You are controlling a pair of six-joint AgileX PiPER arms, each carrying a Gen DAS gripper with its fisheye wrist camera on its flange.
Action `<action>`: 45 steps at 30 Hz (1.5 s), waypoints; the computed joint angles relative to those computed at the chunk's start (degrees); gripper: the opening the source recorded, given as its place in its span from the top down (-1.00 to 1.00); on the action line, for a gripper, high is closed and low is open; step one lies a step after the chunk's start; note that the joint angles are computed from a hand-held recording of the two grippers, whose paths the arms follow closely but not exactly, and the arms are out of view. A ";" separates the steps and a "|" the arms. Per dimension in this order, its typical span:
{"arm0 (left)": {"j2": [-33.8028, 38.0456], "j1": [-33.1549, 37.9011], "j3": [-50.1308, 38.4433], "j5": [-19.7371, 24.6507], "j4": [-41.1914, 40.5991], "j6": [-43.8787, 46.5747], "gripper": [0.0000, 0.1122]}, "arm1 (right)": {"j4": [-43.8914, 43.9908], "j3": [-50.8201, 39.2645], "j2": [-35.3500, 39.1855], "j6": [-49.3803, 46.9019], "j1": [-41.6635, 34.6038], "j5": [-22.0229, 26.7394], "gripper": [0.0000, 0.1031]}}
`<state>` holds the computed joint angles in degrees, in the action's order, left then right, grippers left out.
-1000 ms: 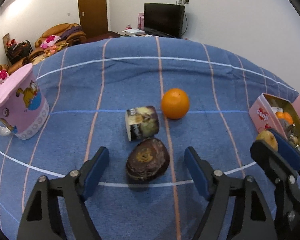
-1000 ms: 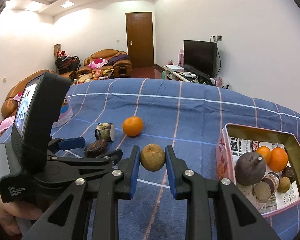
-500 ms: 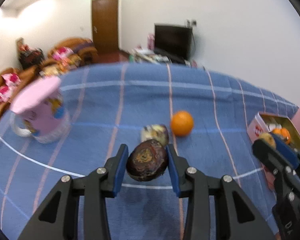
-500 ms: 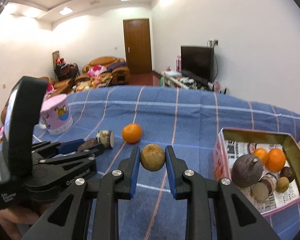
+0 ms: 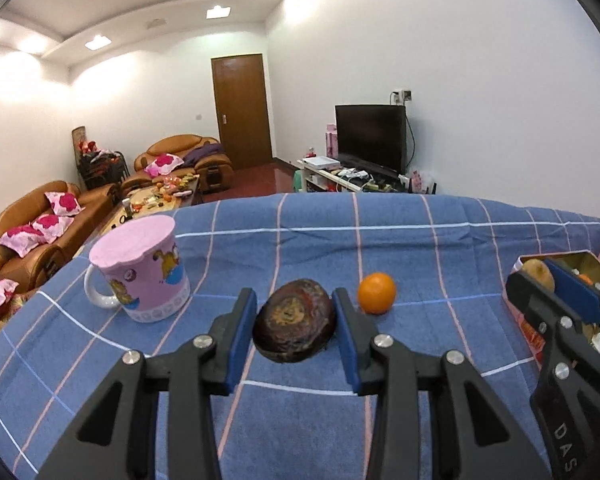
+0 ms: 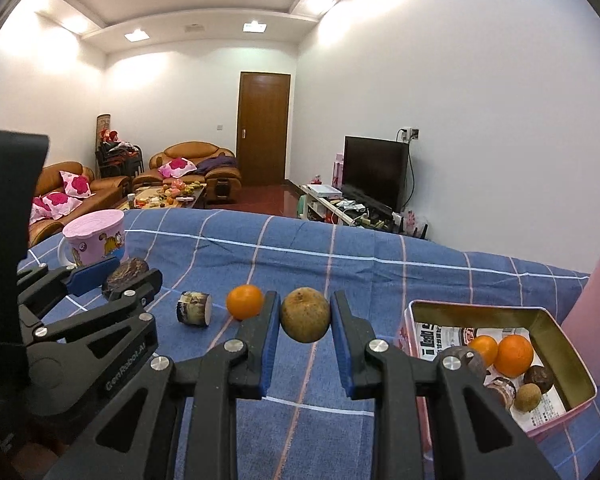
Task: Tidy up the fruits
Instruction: 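Carry the dark fruit with the left tool while the right tool carries the brown fruit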
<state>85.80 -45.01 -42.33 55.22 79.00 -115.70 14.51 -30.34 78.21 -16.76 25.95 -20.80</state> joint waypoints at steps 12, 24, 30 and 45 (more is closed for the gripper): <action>1.22 -4.99 -0.60 3.48 -1.34 -3.39 0.28 | 1.87 2.57 -2.74 -2.16 0.39 -0.24 0.47; 4.12 -9.40 -3.75 6.34 -2.96 -2.74 0.28 | -15.02 4.23 -5.84 12.95 -7.02 3.11 0.47; 5.27 -10.84 -5.24 7.03 -3.49 -2.99 0.28 | -25.00 5.06 -7.02 20.82 -10.83 3.25 0.47; 9.96 -13.47 -11.54 7.26 -4.56 -1.06 0.28 | -48.87 6.25 -8.83 38.59 -22.15 0.48 0.47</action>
<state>95.77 -58.47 -53.87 62.48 74.43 -116.76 -34.36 -24.09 69.38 21.83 3.80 -20.31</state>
